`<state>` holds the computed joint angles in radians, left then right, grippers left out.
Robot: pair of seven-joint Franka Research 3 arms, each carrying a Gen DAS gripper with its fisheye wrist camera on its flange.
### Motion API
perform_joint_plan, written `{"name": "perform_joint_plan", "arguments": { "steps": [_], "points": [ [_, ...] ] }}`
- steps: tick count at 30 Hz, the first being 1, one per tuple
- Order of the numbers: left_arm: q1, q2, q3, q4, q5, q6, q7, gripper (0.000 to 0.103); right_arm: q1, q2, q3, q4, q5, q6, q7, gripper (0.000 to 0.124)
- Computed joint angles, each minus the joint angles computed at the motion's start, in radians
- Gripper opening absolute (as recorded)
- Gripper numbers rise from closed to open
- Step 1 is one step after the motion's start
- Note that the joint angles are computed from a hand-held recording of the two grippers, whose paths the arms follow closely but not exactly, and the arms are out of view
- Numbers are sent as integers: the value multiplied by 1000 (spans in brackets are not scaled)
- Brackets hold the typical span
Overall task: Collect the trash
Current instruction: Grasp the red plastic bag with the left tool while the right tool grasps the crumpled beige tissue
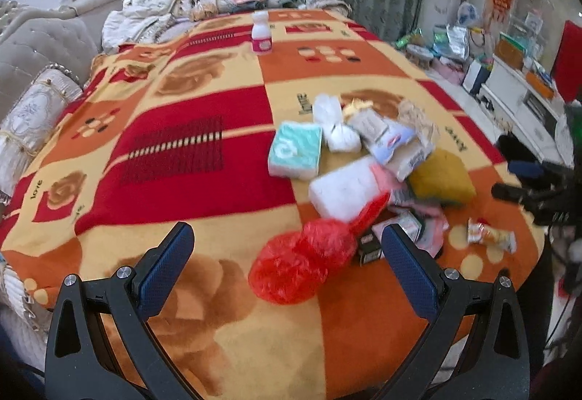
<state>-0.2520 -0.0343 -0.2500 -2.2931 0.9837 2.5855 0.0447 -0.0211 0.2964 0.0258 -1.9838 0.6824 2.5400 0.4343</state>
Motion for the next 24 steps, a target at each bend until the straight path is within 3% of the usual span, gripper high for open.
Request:
{"name": "perform_joint_plan", "arguments": {
  "steps": [9, 14, 17, 24],
  "points": [
    [5, 84, 29, 19, -15, 70, 37, 102, 3, 10, 6, 46, 4, -102, -7, 93],
    [2, 115, 48, 36, -3, 103, 35, 102, 16, 69, 4, 134, -17, -205, 129, 94],
    [4, 129, 55, 40, -24, 128, 48, 94, 27, 106, 8, 188, -23, -247, 221, 94],
    [1, 151, 69, 44, -58, 172, 79, 77, 50, 127, 20, 205, -48, -247, 303, 94]
  ]
}}
